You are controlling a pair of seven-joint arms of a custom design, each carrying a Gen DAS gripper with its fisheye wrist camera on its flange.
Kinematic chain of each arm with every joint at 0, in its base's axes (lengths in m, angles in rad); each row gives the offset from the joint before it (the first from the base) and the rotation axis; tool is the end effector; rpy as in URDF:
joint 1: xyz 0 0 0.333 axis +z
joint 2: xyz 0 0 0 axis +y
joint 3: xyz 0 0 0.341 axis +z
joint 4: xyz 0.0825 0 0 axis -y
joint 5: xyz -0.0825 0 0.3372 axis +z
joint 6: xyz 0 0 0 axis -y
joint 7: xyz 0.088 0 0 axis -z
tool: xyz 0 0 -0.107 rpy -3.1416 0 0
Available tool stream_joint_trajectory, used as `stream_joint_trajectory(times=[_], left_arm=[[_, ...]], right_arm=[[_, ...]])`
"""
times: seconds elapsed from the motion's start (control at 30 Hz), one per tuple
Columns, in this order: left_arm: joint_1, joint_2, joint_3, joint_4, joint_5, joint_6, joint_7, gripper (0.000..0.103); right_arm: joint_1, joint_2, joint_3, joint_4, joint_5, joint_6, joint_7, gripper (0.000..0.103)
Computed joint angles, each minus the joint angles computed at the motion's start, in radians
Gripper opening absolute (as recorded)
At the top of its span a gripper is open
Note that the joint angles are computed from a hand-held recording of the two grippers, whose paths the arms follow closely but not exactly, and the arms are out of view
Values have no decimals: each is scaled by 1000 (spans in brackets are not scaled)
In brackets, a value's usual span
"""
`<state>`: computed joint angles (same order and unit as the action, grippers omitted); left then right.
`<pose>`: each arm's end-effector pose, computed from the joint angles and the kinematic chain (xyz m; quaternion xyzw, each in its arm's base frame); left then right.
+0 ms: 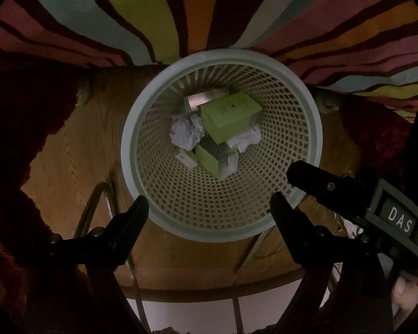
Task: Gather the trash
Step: 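Open both tools to drop the paper and green box into the wastebasket, then move both tools back toward the last tissue pack and paper ball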
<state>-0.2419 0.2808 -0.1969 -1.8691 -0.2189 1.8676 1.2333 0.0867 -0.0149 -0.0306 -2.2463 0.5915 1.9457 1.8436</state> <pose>0.5001 -0.2445 0.4002 0.6920 -0.6973 -0.0784 0.1698 0.4528 0.0630 0.4150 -0.4807 0.8283 0.2854 0.0367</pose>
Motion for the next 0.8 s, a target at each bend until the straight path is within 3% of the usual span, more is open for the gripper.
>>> stream_joint_trajectory(times=[0.53,0.8], left_arm=[[19,-139,-3,-94,-32,136,12,86],[15,-257,-12,-161,48,307,3,86]], right_arm=[[24,-138,-11,-53,-62,106,21,94],[61,-236,-10,-39,-159,201,-7,94]])
